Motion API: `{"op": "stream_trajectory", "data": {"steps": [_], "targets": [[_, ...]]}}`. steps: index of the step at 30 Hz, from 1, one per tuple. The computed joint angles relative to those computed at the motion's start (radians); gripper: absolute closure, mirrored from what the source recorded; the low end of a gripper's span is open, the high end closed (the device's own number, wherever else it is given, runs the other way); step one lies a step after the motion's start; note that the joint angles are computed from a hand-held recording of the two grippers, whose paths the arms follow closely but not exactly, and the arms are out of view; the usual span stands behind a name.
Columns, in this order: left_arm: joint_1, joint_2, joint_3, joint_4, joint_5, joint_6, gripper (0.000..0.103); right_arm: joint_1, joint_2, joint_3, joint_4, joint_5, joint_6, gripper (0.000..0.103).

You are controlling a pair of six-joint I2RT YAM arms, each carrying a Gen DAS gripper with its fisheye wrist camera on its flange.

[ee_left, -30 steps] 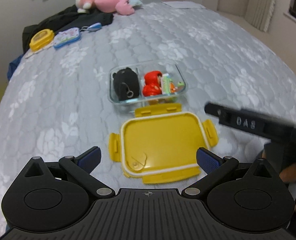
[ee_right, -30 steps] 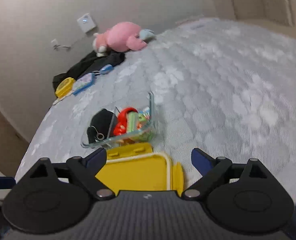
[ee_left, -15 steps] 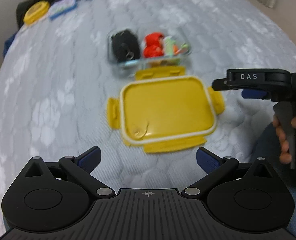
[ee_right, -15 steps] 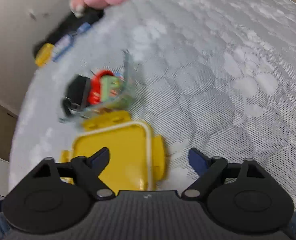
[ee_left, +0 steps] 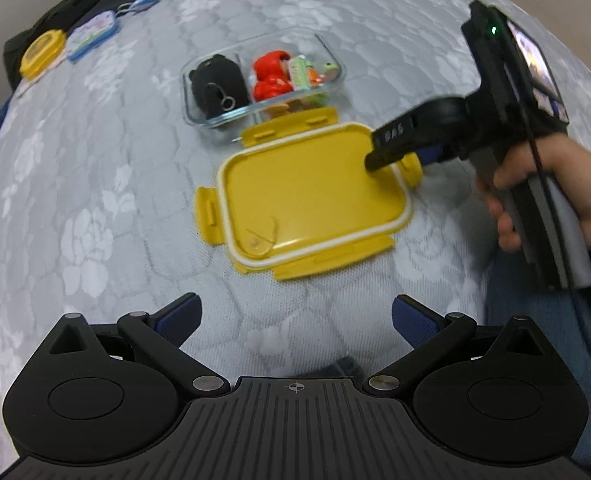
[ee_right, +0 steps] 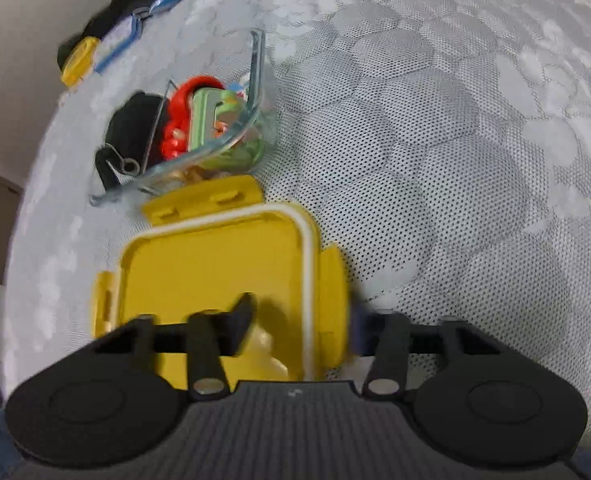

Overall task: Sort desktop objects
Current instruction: 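Grasp the yellow lid's edge with the right gripper and lift it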

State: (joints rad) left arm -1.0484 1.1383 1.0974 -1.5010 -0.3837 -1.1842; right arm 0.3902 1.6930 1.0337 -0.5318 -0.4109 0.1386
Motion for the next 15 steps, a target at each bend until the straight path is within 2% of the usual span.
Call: {"op": "stream_trajectory", "data": {"steps": [1, 3, 10, 15], "targets": [[-0.008, -0.002, -0.002, -0.006, -0.003, -0.005, 0.000, -0.014, -0.009, -0.008, 0.004, -0.028, 0.007, 0.084], [-0.016, -0.010, -0.007, -0.015, -0.013, -0.012, 0.000, -0.049, -0.048, -0.042, 0.032, -0.115, 0.027, 0.088], [-0.022, -0.022, -0.048, 0.028, -0.072, 0.007, 0.000, -0.097, -0.175, -0.117, 0.043, -0.256, 0.075, 0.092], [-0.054, 0.103, -0.060, 0.070, -0.163, 0.078, 0.000, -0.108, -0.220, -0.116, 0.014, -0.302, 0.109, 0.092]]}}
